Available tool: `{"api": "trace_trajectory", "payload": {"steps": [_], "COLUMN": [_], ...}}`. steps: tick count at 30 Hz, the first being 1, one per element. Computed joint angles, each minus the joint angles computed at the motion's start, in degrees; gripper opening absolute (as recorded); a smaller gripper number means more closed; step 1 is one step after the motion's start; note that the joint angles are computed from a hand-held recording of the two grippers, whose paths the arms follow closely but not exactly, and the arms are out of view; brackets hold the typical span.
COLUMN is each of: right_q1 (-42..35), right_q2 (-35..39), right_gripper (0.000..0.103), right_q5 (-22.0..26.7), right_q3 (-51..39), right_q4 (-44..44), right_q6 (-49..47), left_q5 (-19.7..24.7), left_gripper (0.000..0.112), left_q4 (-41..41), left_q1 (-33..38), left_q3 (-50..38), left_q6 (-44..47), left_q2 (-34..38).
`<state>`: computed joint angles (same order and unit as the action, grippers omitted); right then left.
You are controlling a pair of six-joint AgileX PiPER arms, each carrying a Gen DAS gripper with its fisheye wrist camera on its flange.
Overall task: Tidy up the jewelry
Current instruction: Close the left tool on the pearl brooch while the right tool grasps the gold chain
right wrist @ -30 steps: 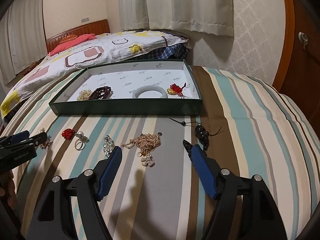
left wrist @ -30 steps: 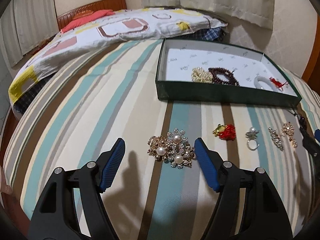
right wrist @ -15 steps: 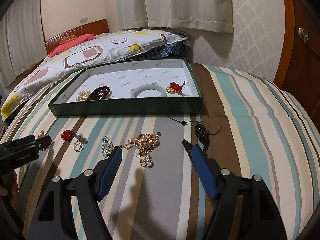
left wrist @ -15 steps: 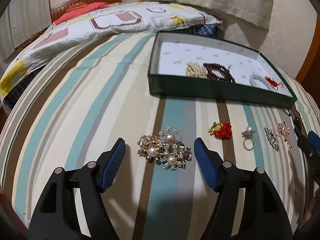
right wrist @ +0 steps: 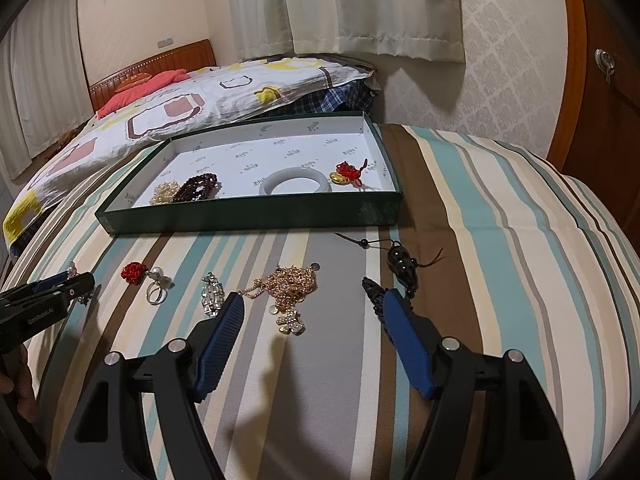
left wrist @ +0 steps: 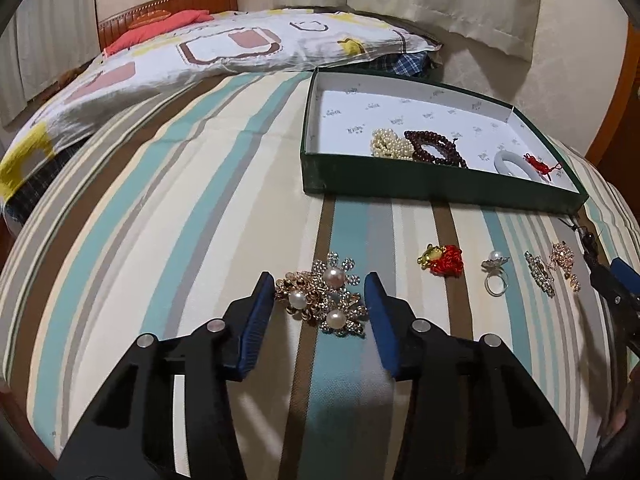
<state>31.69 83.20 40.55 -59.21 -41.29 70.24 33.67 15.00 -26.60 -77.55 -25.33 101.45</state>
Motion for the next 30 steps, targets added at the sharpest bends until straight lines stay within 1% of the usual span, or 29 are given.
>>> {"api": "trace_trajectory", "payload": {"steps": [10,12,14,18,23,26,27,28,29,30], "right_q1": [-2.09,-2.27,-2.80,-4.42,-5.75,-6.48,-6.36,-6.20,-5.98,-5.83], "right_q2": [0.55,1.43,2.52,4.96,7.77,8.54,8.50,8.57,8.44,8.36], "right_gripper": [0.070,0.066,0.059,0.057,0.056,0.052,0.051,0.049,0.043,0.039], "right_q5": [-0.82,-0.98,-1.43,-2.26,-1.49,-1.06,-0.86,-0.55,-0.44,-0.29], "right_q3": [-0.70,-1.65,-2.76,-5.19,-8.36,-9.01,-9.00,-9.07,-8.97,-8.88], "right_q4": [3.16,3.79,5.09,8.72,12.82,16.12,15.89,15.58,15.37,15.13], "right_q6": [-3.77,-5.16,-7.18,-11.81,-17.18,-20.36,-20.16,-20.07,-20.01,-19.89], "left_q5": [-0.49,-0.39,-0.45,-0.45,-0.70,-0.76,-0.76,-0.73,-0.67,-0.67], "left_gripper": [0.042,0.042,0.042,0.042,0.042,0.042,0.042,0.042,0.042,0.042], "left_q4": [-0.78,-0.57,-0.29,0.04,-0.04,-0.04,-0.04,-0.08,-0.14,-0.25], "left_q1": [0.76,0.72,0.72,0.95,1.10,1.13,1.13,1.15,1.17,1.22], "left_q3": [0.17,0.05,0.19,-0.08,0.09,0.15,0.15,0.03,-0.04,-0.03], "left_q6": [0.60,0.55,0.41,0.22,0.24,0.24,0.24,0.31,0.42,0.50], "left_q2": [-0.87,-0.87,-0.96,-0.79,-0.77,-0.79,-0.79,-0.74,-0.71,-0.71]}}
